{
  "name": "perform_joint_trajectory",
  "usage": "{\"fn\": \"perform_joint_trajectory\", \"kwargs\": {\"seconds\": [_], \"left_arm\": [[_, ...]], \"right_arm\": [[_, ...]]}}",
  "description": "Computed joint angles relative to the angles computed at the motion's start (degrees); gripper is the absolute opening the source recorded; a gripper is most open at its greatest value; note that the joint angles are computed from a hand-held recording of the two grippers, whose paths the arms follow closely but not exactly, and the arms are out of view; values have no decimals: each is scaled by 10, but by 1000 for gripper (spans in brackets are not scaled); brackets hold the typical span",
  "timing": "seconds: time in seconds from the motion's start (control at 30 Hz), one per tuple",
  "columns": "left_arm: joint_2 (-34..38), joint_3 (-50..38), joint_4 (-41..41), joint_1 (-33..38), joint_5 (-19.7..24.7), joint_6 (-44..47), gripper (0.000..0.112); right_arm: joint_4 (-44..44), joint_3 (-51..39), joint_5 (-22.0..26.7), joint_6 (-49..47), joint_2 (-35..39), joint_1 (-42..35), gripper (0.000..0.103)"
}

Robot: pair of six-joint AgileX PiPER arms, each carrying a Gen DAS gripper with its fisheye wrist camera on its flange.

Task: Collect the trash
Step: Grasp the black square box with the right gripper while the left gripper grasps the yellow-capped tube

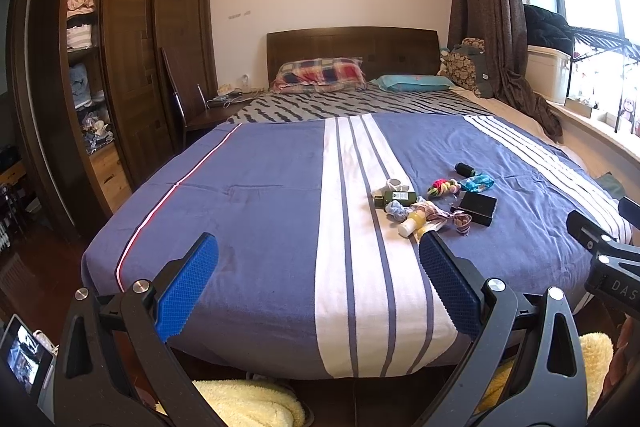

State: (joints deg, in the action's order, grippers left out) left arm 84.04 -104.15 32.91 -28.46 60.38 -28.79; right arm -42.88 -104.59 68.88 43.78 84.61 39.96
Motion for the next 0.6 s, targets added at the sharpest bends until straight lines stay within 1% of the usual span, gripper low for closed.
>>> {"fn": "perform_joint_trajectory", "kwargs": {"seconds": [0.23,0.43,0.6], "left_arm": [[19,17,-26,31,-17,11,95],[67,16,-65,55,-30,40,95],[120,-5,-103,72,-40,75,95]], "right_arm": [[26,23,-20,-1,5,-38,100],[80,51,-59,-20,27,-100,100],[100,69,-94,-24,49,-142,100]]}}
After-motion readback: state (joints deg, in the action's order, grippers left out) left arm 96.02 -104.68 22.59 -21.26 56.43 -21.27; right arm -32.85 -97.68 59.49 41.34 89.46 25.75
